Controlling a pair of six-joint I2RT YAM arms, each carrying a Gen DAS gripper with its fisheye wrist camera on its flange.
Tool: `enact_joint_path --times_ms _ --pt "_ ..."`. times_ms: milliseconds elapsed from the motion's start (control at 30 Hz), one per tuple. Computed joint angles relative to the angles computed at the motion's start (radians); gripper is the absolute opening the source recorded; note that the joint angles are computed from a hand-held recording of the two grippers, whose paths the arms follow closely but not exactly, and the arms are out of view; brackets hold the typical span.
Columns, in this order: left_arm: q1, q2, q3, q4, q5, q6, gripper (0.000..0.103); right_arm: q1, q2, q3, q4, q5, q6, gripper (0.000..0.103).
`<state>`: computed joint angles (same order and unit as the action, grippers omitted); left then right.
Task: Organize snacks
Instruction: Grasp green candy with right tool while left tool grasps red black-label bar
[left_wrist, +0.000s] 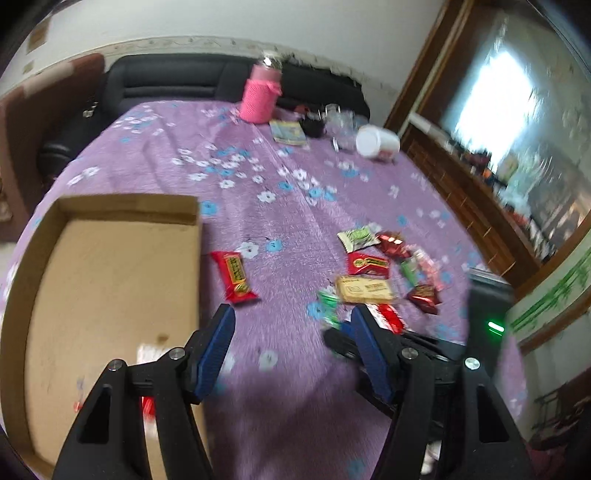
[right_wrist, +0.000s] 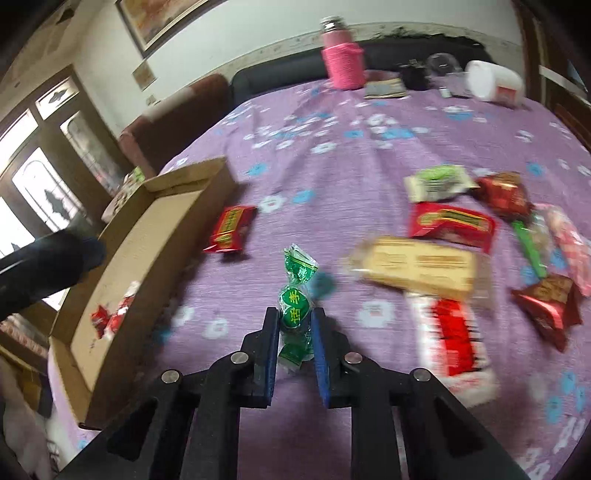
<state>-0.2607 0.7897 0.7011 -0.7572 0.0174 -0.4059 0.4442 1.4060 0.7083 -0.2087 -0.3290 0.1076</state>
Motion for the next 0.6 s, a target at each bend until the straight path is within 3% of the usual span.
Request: enact_joint_path --times_ms 200,333,400,433,467,533,600 --pt "0.015 0.332 0.081 0.108 -0.049 0.049 0.063 -0.129 0.040 0.005 0.007 -0.187 0.018 0.019" --pt "0.062 0.441 0.103 0.125 -0.033 0.054 0.063 -0.132 0.056 0.016 0.006 -0.206 0.023 0.019" --pt "0.048 0.463 0.110 0.134 -0.081 0.054 0.061 -0.134 0.053 0.015 0.005 -0.208 0.021 0.019" --pt "0.035 0.466 0.112 0.133 -0.105 0.055 0.051 -0.135 0.053 0.014 0.004 -0.207 0.019 0.019" --pt "0.017 0.470 0.115 0.130 -0.139 0.055 0.029 -0.135 0.051 0.013 0.004 -0.207 0.018 0.019" --pt "-0.027 0.481 0.121 0.121 -0.210 0.061 0.000 -0.130 0.050 0.012 0.007 -0.202 0.021 0.019" --pt "-0.032 0.491 0.111 0.127 -0.192 0.057 0.000 -0.126 0.047 0.009 0.012 -0.193 0.022 0.019"
